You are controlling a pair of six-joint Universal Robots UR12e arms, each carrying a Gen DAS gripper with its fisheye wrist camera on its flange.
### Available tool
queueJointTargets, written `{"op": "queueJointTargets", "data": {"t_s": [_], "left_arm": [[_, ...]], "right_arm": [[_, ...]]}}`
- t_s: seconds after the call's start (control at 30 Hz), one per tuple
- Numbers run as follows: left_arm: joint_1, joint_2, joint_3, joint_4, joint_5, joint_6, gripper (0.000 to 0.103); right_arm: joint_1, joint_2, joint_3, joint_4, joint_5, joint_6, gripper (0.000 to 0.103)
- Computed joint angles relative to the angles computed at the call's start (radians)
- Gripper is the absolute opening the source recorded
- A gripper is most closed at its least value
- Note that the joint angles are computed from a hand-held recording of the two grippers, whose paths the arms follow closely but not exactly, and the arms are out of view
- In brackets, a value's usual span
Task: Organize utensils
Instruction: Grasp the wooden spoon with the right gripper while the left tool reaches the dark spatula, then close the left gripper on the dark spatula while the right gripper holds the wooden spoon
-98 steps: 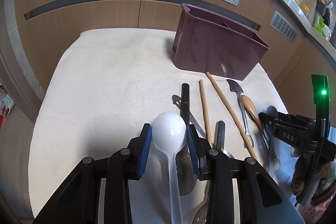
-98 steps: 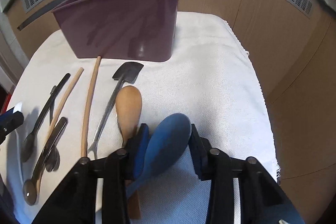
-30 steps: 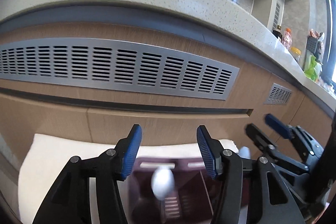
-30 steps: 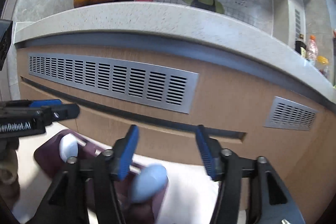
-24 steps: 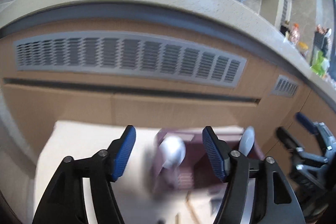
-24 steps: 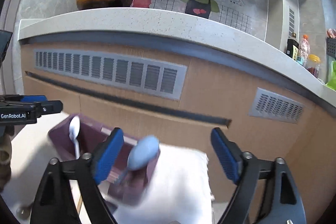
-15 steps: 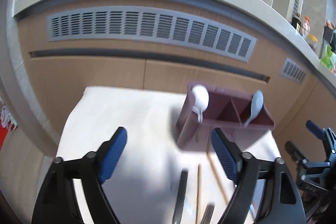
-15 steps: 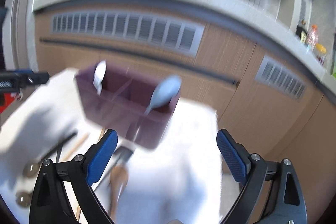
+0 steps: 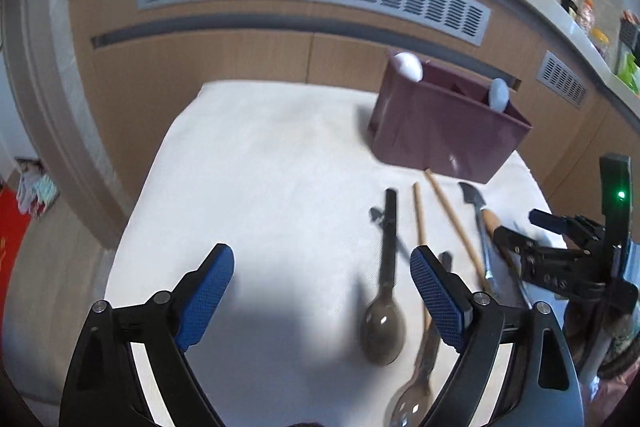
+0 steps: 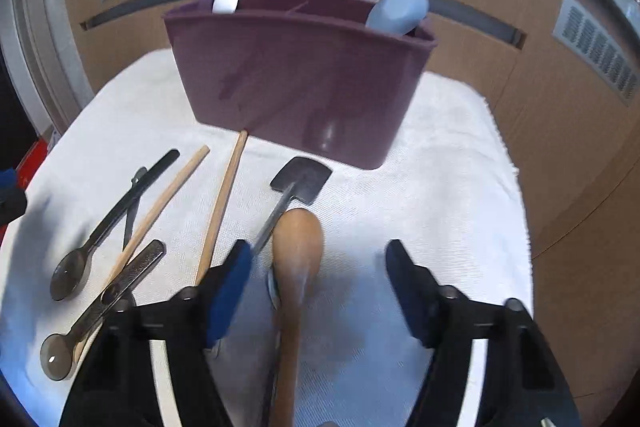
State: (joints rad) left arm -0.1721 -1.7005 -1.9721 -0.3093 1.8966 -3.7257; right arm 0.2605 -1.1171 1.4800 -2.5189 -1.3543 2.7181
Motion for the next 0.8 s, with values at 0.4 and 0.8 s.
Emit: {"op": "queueJointTargets", "data": {"t_s": [0.4, 0.8], "left_arm": [[0.018, -0.008, -0.004, -0.004, -0.052, -0.039, 0.098], [-0.019, -0.07, 0.095, -0.019, -0.099, 0.07, 0.103]], "right_arm": [[-0.005, -0.001, -0.011, 0.064, 0.059, -0.035, 0.035], [-0.069, -0.059, 0.074, -0.057, 0.087, 0.027, 0.024]]}}
